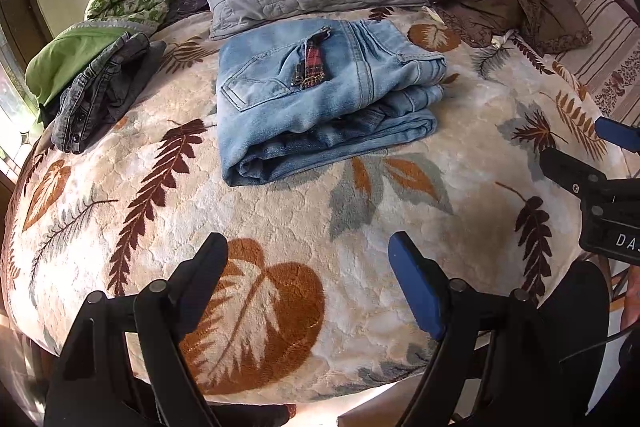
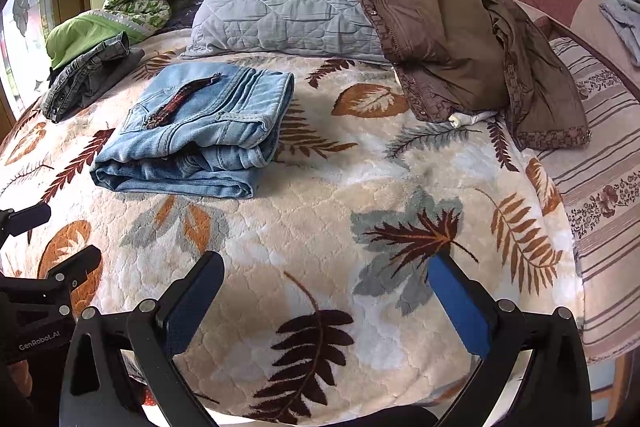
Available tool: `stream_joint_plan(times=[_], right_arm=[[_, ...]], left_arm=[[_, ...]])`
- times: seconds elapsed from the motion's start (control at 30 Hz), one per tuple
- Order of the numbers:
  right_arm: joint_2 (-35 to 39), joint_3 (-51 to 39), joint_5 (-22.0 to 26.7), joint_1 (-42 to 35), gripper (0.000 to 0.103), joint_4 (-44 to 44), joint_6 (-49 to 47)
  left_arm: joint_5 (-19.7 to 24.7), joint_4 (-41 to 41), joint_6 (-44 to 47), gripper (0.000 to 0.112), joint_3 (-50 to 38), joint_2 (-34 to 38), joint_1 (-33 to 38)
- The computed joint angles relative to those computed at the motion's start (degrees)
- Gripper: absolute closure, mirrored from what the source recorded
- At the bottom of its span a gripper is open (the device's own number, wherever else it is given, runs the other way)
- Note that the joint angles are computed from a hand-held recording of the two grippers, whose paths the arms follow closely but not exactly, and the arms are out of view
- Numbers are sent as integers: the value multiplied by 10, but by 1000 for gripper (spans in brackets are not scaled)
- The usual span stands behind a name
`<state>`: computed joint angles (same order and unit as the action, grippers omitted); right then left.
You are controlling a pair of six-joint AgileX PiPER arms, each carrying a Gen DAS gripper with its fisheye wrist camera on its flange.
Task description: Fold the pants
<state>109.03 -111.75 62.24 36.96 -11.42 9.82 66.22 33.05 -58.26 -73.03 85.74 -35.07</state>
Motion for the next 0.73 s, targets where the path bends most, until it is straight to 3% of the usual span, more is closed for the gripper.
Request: stream_joint_plan(times=[0.53,0.73], right_arm=[[4,-4,4,-6,1,4,-20],[11,-11,13,-2,1,-20,-49]], left_arm=[[-17,-27,26,29,-12,-7,1],[-2,-9,22,29,-12,-1,-9]])
